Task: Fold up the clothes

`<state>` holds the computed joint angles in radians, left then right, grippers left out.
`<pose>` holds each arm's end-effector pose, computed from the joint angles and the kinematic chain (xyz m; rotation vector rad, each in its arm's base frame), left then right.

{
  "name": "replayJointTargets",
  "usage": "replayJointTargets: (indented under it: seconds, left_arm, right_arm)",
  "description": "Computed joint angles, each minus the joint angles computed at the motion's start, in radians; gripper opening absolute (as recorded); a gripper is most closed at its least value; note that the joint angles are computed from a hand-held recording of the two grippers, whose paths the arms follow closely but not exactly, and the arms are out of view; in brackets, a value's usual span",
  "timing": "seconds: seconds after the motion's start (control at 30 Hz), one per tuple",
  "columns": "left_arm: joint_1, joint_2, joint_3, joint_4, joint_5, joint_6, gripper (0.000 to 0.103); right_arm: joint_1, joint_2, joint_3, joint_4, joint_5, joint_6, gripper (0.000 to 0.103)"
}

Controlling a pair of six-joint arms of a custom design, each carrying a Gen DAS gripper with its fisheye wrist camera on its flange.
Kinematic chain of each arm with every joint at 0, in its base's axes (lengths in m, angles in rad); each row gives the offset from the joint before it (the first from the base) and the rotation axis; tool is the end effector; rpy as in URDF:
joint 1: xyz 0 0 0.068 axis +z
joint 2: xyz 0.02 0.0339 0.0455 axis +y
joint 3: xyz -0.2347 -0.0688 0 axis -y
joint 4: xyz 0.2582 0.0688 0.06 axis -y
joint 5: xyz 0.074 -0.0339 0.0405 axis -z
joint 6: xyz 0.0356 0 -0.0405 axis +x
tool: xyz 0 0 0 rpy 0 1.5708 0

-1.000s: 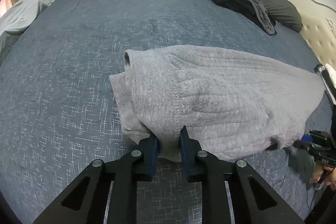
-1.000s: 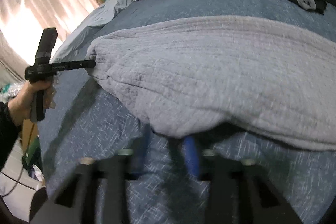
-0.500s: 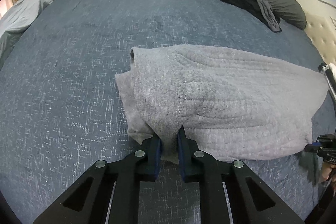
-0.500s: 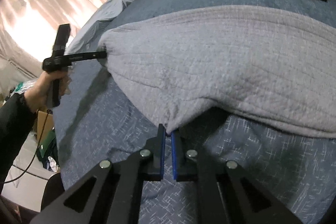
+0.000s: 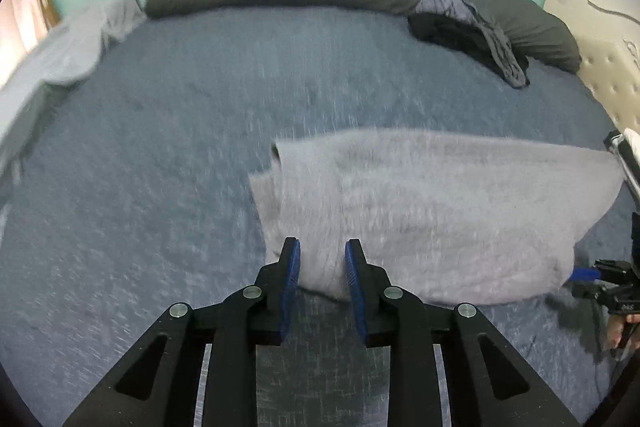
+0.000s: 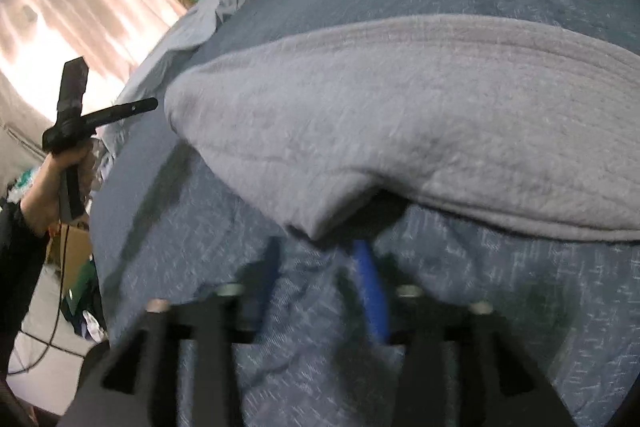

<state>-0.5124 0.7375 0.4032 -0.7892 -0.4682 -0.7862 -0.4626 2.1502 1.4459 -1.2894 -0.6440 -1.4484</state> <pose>0.1435 -0.0623 0.1479 -0.4769 2.4650 0.1314 0.3157 -0.1335 0.0950 -1.1003 2.4545 0.9869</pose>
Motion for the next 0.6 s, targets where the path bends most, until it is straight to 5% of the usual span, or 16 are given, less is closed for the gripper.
replayJointTargets:
  seconds: [0.17,0.37,0.47,0.5,0.6]
  left_arm:
    - [0.008,0.093,0.051,0.052,0.019,0.046,0.026]
    - [0.075,0.293,0.041,0.251,0.124,0.102,0.026]
    - [0.117,0.368,0.043,0.303,0.157,0.11,0.026]
    - [0.136,0.394,0.039,0.321,0.172,0.114,0.026]
    - [0.162,0.429,0.028,0.352,0.193,0.121,0.026]
  right_arm:
    - [0.047,-0.092,-0.15,0.152,0.019,-0.006,0.05]
    - [0.087,-0.154,-0.258,0.277,-0.005,-0.019,0.05]
    - [0.117,-0.201,-0.324,0.345,0.007,-0.017,0.029]
    - [0.128,-0.218,-0.346,0.369,0.011,-0.014,0.013]
    - [0.121,-0.192,-0.325,0.35,0.024,-0.025,0.007]
